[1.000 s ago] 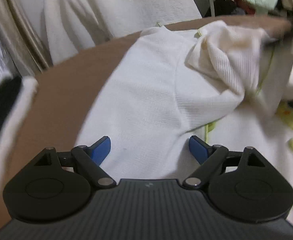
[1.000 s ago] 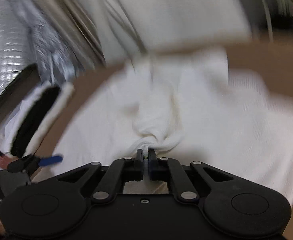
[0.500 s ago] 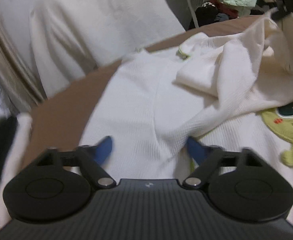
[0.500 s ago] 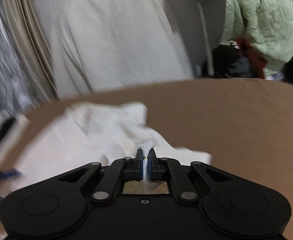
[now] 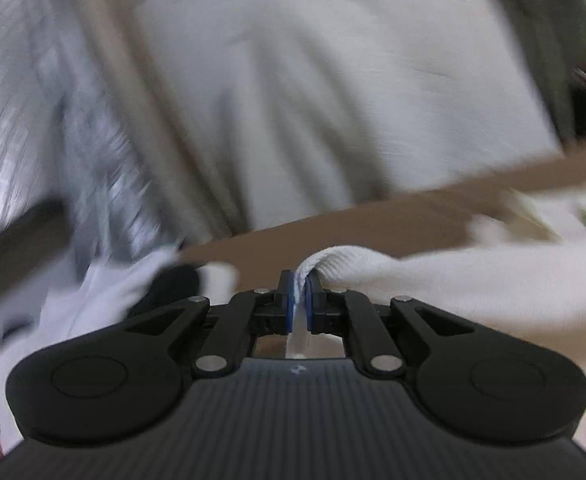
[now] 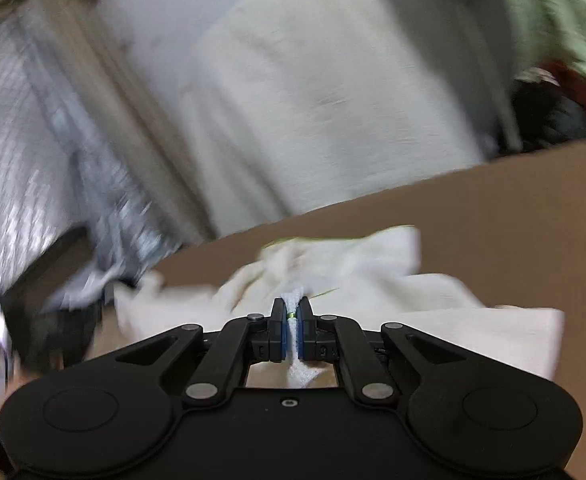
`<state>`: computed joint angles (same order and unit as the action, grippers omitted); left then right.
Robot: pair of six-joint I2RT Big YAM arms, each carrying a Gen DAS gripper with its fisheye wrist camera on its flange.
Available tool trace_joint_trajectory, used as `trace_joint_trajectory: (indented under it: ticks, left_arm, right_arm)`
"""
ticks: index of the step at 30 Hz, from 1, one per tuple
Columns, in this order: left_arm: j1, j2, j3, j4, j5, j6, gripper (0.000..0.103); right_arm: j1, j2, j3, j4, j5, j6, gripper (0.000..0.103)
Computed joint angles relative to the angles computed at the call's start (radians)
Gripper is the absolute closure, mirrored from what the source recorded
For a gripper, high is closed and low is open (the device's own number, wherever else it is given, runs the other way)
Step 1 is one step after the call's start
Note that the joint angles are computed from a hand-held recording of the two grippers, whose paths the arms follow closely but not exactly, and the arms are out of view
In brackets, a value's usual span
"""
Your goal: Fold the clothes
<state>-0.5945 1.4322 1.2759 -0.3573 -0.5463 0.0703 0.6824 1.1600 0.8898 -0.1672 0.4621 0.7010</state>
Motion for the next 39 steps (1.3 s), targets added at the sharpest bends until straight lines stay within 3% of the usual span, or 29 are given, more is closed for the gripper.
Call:
trace_joint_trajectory:
  ticks: [2,4,7,8,10,12,14,17,18,19,21,25,28,29,30,34,39]
  left_arm:
    - [0.074,0.060,0.064,-0.129,0.088,-0.083,0.097]
    - [0.120,0.121,0.109,-0.251,0.146,-0.121,0.097]
    - [0.151,0.155,0.121,-0.349,0.170,-0.171,0.098]
    - [0.162,0.153,0.118,-0.366,0.194,-0.193,0.098]
    - [0.188,0.131,0.105,-0.378,0.266,-0.244,0.097]
    - [0.195,0.093,0.090,-0.367,0.322,-0.257,0.095]
    - [0.197,0.051,0.078,-0.353,0.374,-0.263,0.095]
    - [0.144,0.036,0.119,-0.353,0.380,-0.161,0.090]
    - [0.119,0.051,0.152,-0.362,0.385,-0.127,0.078]
    - [0.093,0.064,0.180,-0.370,0.392,-0.099,0.060]
    - [0.040,0.109,0.252,-0.398,0.420,-0.049,0.045]
    - [-0.028,0.295,0.488,-0.571,0.407,-0.019,0.038]
    - [-0.043,0.472,0.703,-0.763,0.352,-0.072,0.039]
    - [-0.041,0.513,0.747,-0.816,0.336,-0.083,0.046]
    - [-0.036,0.542,0.781,-0.859,0.339,-0.096,0.080]
    - [-0.004,0.561,0.851,-0.929,0.420,-0.133,0.090]
    - [0.054,0.596,1.007,-0.990,0.571,-0.194,0.090]
  right_arm:
    - [0.003,0.062,0.051,-0.031,-0.030,-0.033,0.096]
    - [-0.010,0.121,0.095,-0.086,-0.072,-0.028,0.096]
    - [-0.026,0.175,0.136,-0.179,-0.095,-0.008,0.096]
    - [-0.031,0.181,0.142,-0.203,-0.098,0.008,0.096]
    - [-0.048,0.167,0.118,-0.180,-0.118,0.051,0.096]
    - [-0.055,0.122,0.084,-0.132,-0.123,0.063,0.096]
    - [-0.046,0.063,0.063,-0.132,-0.110,0.062,0.096]
    - [-0.041,0.008,0.040,-0.209,-0.142,0.091,0.095]
    - [-0.040,-0.009,0.033,-0.235,-0.154,0.101,0.095]
    - [-0.049,0.000,0.030,-0.245,-0.180,0.120,0.095]
    - [-0.077,0.039,0.029,-0.252,-0.241,0.160,0.095]
    - [-0.080,0.115,0.079,-0.248,-0.253,0.101,0.095]
    - [-0.085,0.128,0.071,-0.208,-0.275,0.090,0.095]
    - [-0.087,0.129,0.067,-0.206,-0.275,0.091,0.095]
    - [-0.089,0.129,0.065,-0.207,-0.274,0.094,0.095]
    - [-0.094,0.093,0.039,-0.194,-0.274,0.096,0.095]
    - [-0.118,0.058,0.014,-0.166,-0.282,0.077,0.095]
